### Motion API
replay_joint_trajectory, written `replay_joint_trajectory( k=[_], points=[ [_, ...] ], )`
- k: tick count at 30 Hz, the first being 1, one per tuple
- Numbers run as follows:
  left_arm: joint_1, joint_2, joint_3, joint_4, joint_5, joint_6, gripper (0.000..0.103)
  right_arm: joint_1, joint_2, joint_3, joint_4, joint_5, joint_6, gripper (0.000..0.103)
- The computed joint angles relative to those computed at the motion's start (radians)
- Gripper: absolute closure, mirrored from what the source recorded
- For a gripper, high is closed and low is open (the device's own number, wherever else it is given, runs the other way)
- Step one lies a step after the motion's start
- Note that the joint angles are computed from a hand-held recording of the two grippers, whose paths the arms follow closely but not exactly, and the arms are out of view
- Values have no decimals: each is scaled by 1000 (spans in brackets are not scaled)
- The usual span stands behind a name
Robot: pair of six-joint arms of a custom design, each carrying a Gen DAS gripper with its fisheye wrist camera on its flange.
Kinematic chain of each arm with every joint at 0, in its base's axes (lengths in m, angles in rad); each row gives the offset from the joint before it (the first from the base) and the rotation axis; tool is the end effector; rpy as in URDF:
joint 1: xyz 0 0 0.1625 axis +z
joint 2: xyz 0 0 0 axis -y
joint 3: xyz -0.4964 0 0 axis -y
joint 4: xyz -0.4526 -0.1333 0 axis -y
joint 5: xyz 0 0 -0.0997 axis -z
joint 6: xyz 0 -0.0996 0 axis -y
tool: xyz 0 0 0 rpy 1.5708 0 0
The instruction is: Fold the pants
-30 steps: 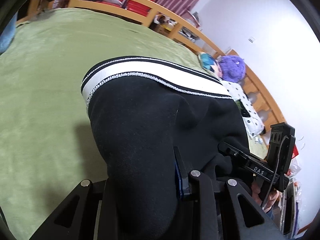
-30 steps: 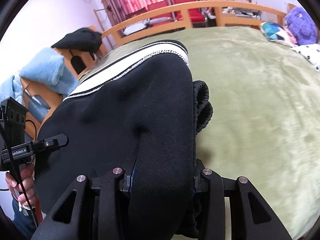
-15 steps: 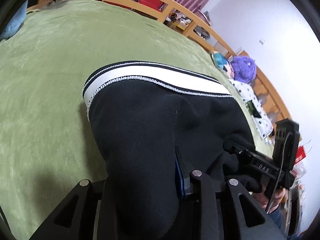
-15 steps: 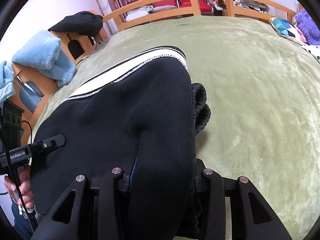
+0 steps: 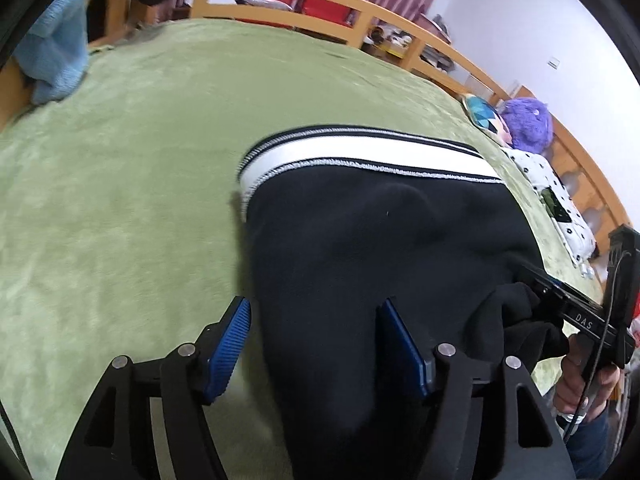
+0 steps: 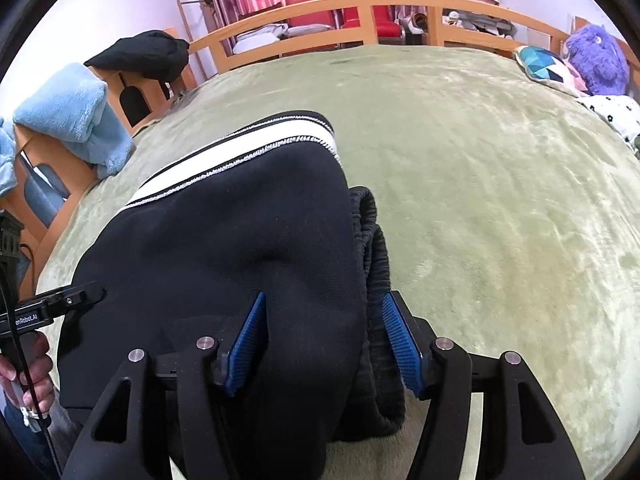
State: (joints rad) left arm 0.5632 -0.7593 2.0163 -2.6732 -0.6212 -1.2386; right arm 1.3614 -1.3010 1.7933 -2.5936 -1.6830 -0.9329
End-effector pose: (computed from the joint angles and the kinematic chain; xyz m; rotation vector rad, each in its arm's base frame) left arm -0.3839 -0.4958 0.0011 -0.1819 2.3979 -1.0328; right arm -0.0192 -0.6781 0.3921 0.9212 -2.5514 0.5375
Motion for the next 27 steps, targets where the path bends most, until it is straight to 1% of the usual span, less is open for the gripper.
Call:
replay_joint_trajectory(
  k=[2, 4, 6, 9, 10, 12, 14, 16, 20, 21, 22, 23, 24, 25, 26, 27],
  points=[
    [-23, -1, 9, -17, -2, -11, 37, -1, -12, 13, -7, -12, -12, 43],
    [-37, 7, 15, -45, -16, -5, 32, -8, -21, 23, 1, -22, -25, 43],
    [-46, 22, 6, -7, -34, -38, 32, -24, -24, 30, -9, -28, -40, 38],
    [-49, 52, -2, 22, -80, -87, 31, -42, -22, 17, 24, -17, -33, 36],
    [-53, 54, -1, 45, -78, -120, 30, -45, -22, 14, 31, -16, -38, 35],
    [-69, 41, 11, 43, -70, -146, 31, -41, -29, 1, 59, -25, -24, 36],
    [-93, 29, 16, 41, -43, -138, 31, -42, -60, 10, 60, 7, -7, 37],
    [-112, 26, 15, 27, -8, -112, 31, -41, -99, 33, 67, 53, -29, 37],
    [-105, 47, 1, -120, -18, 1, 31, -28, -152, 95, 65, 154, -128, 37],
    [-97, 54, -7, -135, -32, 15, 31, -19, -151, 108, 65, 169, -157, 44],
    [-90, 63, -18, -133, -41, 22, 31, -11, -143, 112, 74, 165, -168, 50],
    [-89, 71, -28, -105, -34, 11, 31, -2, -129, 108, 95, 148, -169, 68],
    [-88, 79, -43, -36, -19, -21, 33, 6, -109, 99, 124, 125, -165, 87],
    [-87, 83, -55, 23, -14, -44, 36, 12, -87, 95, 129, 88, -157, 92],
    [-87, 87, -67, 85, -10, -64, 38, 14, -66, 98, 109, 44, -158, 92],
    [-88, 92, -77, 136, -2, -83, 41, 11, -55, 104, 88, 27, -171, 92]
  ],
)
